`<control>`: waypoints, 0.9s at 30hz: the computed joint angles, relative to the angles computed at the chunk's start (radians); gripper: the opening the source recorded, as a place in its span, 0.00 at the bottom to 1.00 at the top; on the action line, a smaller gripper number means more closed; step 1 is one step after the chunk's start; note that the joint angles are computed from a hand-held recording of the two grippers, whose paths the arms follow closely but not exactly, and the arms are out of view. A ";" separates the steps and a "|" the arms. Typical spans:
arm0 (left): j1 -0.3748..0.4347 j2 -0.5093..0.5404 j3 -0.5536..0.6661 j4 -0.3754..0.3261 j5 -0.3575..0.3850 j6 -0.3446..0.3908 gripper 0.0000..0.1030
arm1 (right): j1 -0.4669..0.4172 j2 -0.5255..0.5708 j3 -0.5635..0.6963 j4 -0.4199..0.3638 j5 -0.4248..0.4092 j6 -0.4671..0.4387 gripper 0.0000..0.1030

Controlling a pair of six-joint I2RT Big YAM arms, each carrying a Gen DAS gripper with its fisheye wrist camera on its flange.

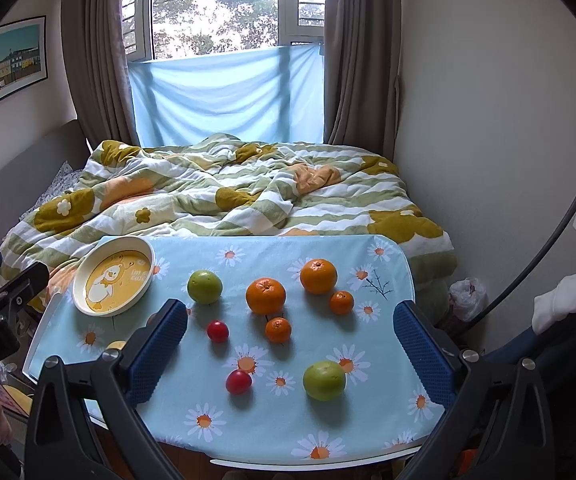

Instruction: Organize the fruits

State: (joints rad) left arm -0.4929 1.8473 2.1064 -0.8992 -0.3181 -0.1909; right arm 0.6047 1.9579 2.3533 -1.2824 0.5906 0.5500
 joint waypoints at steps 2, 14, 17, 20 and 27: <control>0.001 0.002 0.003 -0.001 0.001 0.000 1.00 | 0.000 0.001 0.002 -0.002 0.000 0.000 1.00; 0.003 0.005 0.010 -0.006 0.005 0.000 1.00 | -0.001 0.002 0.004 -0.003 -0.003 0.001 1.00; 0.004 0.004 0.009 -0.005 0.006 0.000 1.00 | 0.000 0.003 0.007 -0.007 -0.002 0.001 1.00; 0.004 0.005 0.011 -0.007 0.006 0.000 1.00 | 0.000 0.003 0.008 -0.008 -0.003 0.001 1.00; 0.004 0.006 0.013 -0.008 0.006 -0.001 1.00 | -0.001 0.003 0.007 -0.008 -0.002 0.000 1.00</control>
State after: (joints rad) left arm -0.4886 1.8534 2.1194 -0.9069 -0.3119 -0.1919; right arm 0.6042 1.9608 2.3606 -1.2901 0.5884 0.5505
